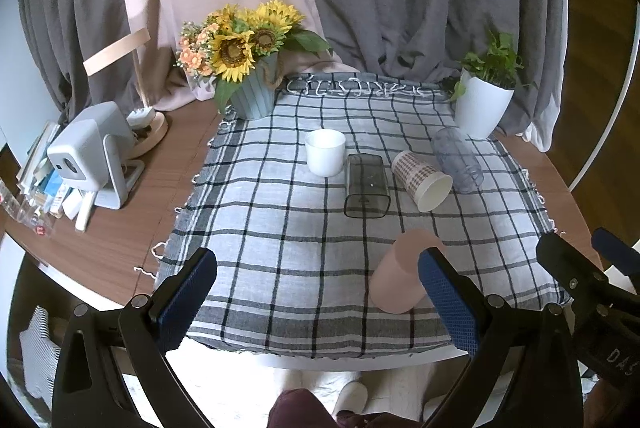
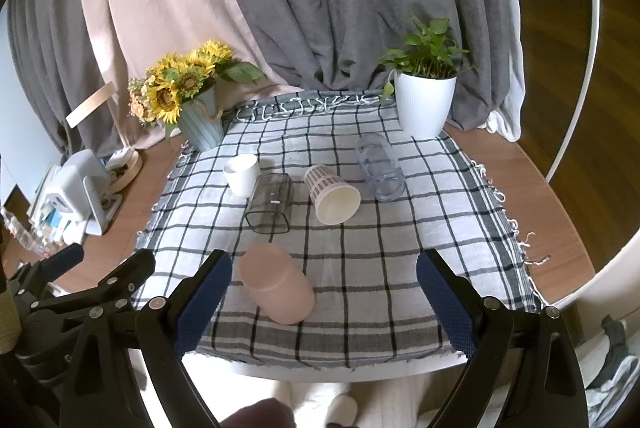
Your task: Flip cup upside down
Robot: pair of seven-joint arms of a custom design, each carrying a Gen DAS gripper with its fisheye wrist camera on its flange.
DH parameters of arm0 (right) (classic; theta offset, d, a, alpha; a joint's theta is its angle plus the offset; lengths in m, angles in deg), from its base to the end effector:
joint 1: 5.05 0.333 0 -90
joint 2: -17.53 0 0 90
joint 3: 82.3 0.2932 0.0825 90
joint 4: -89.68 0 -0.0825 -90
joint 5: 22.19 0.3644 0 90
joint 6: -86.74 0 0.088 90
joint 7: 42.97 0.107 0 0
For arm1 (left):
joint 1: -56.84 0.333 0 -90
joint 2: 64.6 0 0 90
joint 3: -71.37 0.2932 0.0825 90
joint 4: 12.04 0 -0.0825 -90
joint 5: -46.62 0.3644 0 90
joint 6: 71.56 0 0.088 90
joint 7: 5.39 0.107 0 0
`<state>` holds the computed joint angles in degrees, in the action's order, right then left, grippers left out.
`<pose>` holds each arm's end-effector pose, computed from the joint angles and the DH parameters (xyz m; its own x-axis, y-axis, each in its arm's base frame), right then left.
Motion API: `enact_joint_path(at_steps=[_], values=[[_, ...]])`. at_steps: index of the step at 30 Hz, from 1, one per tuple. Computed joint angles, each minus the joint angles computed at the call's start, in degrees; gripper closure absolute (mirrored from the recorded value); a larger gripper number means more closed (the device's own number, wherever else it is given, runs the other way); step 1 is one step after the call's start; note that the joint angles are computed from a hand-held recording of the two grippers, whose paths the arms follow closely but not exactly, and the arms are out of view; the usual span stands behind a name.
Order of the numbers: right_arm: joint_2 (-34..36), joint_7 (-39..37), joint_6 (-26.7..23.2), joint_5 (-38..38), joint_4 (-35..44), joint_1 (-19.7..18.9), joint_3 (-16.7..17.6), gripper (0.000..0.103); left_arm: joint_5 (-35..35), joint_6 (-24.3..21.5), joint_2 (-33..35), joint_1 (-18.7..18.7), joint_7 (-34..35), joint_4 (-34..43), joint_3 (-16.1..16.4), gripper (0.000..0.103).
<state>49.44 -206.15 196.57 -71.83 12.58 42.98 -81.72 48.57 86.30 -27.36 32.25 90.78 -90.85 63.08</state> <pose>0.5004 0.4840 0.4152 -0.6123 -0.7823 -0.1143 -0.4965 0.4930 -0.7144 0.6386 -0.3803 0.4130 -0.5965 -0.8025 -0.0157 -0.5877 0.4500 -0.6723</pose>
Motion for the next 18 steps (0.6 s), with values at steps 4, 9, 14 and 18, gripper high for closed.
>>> enact_joint_path(at_steps=[4,9,14,18], values=[[-0.3,0.2,0.2,0.1,-0.4,-0.1,0.0,0.009,-0.2,-0.5,0.3,-0.1,-0.1,0.6,-0.2,0.0],[-0.1,0.6,-0.3,-0.1,-0.3,0.1,0.0,0.009,-0.1,-0.5,0.4,-0.3,-0.4,0.8,-0.1,0.0],[-0.1,0.8,-0.3,-0.1,-0.2,0.1,0.0,0.009,0.1,-0.6,0.5,-0.6,-0.8,1.1,0.1,0.0],[0.0,0.6,-0.4,0.0,-0.2,0.0,0.0,0.009,0.0,-0.5,0.5,-0.4,-0.6,1.0,-0.1,0.0]])
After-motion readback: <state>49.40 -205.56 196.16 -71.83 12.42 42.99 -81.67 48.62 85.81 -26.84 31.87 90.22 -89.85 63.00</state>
